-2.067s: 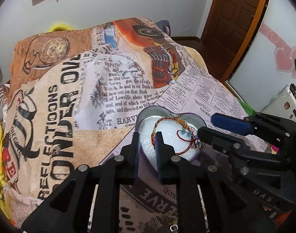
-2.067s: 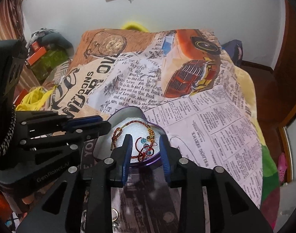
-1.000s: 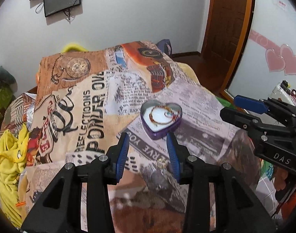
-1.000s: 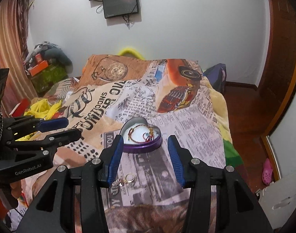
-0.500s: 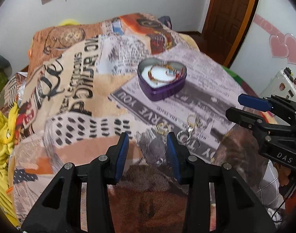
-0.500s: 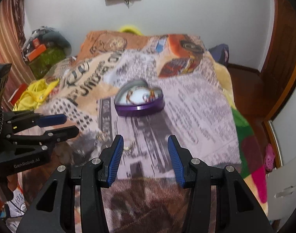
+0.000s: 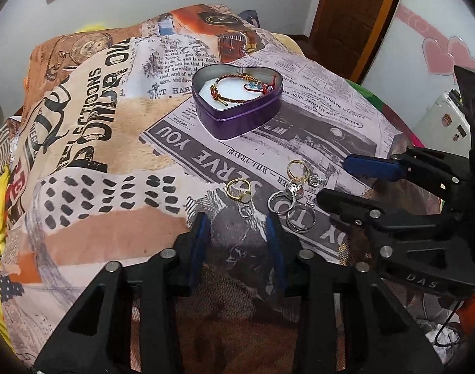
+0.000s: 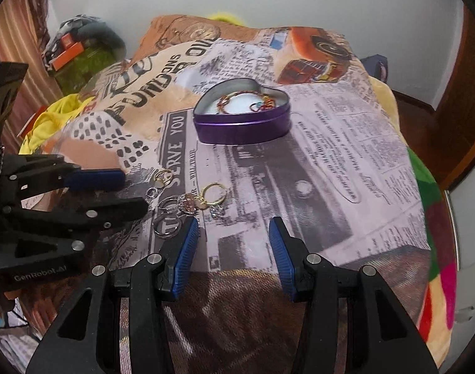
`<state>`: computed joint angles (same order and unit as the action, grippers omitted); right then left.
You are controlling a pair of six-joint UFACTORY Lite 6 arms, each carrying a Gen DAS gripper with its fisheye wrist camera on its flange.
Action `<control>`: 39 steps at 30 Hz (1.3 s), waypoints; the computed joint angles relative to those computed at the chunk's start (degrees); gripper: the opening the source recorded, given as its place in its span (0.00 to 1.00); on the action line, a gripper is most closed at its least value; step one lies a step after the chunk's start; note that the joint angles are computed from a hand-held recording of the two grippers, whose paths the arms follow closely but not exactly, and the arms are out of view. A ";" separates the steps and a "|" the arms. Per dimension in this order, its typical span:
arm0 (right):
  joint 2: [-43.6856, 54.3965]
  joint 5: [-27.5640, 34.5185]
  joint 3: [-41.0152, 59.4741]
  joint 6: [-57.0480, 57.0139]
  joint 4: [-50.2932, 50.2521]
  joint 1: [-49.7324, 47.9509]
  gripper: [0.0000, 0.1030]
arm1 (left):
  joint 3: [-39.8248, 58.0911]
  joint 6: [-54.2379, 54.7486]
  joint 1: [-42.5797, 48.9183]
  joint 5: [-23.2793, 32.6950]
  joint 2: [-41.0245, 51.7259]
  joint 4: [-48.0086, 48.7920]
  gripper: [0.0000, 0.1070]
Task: Organize jewelry
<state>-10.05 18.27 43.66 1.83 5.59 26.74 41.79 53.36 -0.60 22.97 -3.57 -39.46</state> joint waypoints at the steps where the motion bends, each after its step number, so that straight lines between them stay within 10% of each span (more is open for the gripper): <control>1: 0.16 -0.36 -0.03 0.02 -0.17 0.14 0.42 | 0.26 0.82 0.17 0.15 0.46 -0.73 0.28; 16: 4.28 -4.17 1.31 -7.86 4.97 2.65 0.10 | 2.52 7.25 0.94 0.68 5.21 -8.29 0.10; 39: -7.78 0.86 -0.65 0.22 -0.44 -0.08 0.09 | -1.26 1.54 4.17 6.07 -8.21 -2.74 0.07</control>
<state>-17.83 19.13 43.00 2.05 5.15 26.66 40.53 54.91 3.57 29.04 -11.78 -42.20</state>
